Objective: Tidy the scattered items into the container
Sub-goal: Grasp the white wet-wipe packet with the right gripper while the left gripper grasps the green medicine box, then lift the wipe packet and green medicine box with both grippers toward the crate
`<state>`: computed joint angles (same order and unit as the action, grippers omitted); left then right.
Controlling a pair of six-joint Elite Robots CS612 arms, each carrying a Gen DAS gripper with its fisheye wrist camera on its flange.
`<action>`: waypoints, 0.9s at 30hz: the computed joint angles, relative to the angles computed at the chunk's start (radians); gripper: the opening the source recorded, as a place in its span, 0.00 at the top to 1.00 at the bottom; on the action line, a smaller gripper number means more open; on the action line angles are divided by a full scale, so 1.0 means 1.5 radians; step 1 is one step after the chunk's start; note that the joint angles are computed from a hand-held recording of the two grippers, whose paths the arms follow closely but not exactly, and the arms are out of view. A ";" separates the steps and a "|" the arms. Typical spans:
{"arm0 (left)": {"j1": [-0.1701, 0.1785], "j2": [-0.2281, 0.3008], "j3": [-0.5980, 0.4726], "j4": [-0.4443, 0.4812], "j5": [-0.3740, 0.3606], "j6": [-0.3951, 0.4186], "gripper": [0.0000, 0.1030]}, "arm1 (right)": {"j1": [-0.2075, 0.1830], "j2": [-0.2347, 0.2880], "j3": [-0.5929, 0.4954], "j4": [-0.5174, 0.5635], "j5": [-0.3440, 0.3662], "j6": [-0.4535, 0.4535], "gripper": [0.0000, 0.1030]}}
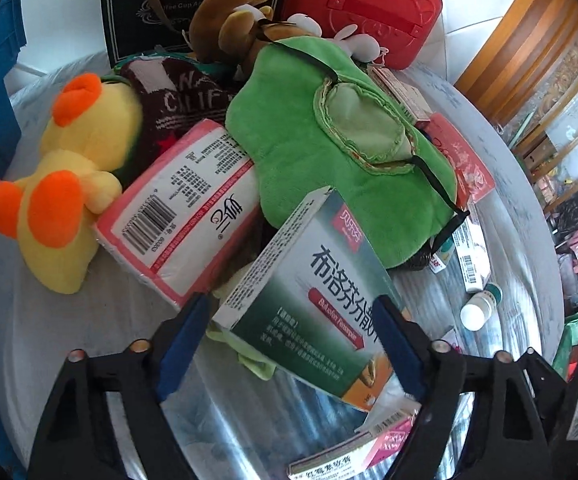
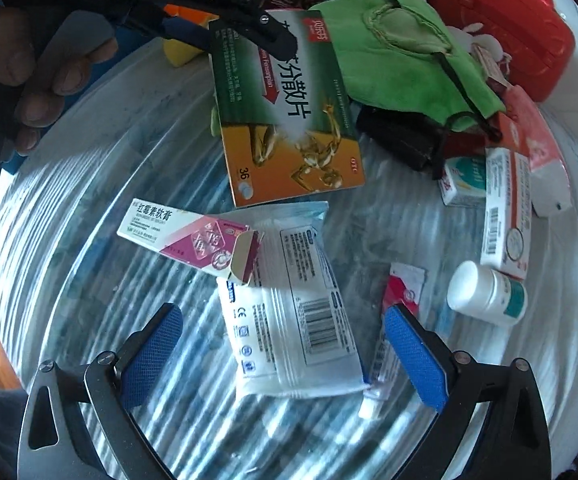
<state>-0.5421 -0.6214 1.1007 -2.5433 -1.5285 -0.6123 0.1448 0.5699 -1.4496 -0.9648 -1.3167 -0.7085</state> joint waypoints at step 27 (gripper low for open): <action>-0.023 -0.067 0.073 -0.121 0.000 0.029 0.82 | -0.041 -0.022 -0.041 0.056 0.042 0.101 0.58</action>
